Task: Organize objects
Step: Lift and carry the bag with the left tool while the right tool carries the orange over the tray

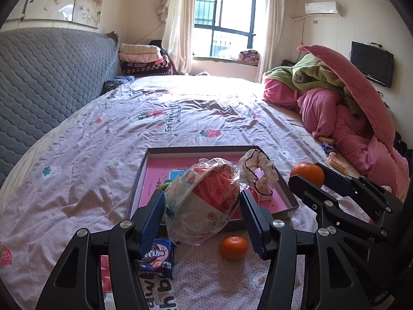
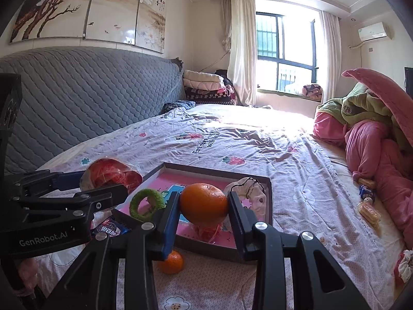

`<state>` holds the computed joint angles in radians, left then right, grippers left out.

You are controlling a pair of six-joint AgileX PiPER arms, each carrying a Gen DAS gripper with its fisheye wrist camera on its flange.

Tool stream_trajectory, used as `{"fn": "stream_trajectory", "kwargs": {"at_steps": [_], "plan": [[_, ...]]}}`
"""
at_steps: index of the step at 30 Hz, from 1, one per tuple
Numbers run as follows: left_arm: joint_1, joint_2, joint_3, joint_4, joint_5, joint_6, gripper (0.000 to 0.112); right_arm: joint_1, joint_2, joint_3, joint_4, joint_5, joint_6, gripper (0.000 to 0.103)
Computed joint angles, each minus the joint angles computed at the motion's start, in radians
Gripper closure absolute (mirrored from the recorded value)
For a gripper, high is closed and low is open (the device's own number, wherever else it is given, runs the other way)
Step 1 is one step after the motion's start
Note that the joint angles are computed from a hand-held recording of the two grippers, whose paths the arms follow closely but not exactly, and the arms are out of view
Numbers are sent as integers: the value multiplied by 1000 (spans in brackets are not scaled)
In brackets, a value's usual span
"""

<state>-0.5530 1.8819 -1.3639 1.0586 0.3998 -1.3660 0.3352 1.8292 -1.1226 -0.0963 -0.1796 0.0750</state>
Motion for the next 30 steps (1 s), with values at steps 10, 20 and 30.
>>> {"fn": "stream_trajectory", "kwargs": {"at_steps": [10, 20, 30], "plan": [[-5, 26, -67, -53, 32, 73, 51, -17, 15, -47, -22, 29, 22, 66], [14, 65, -136, -104, 44, 138, 51, -34, 56, -147, -163, 102, 160, 66], [38, 113, -242, -164, 68, 228, 51, -55, 73, -220, -182, 122, 169, 66]]}}
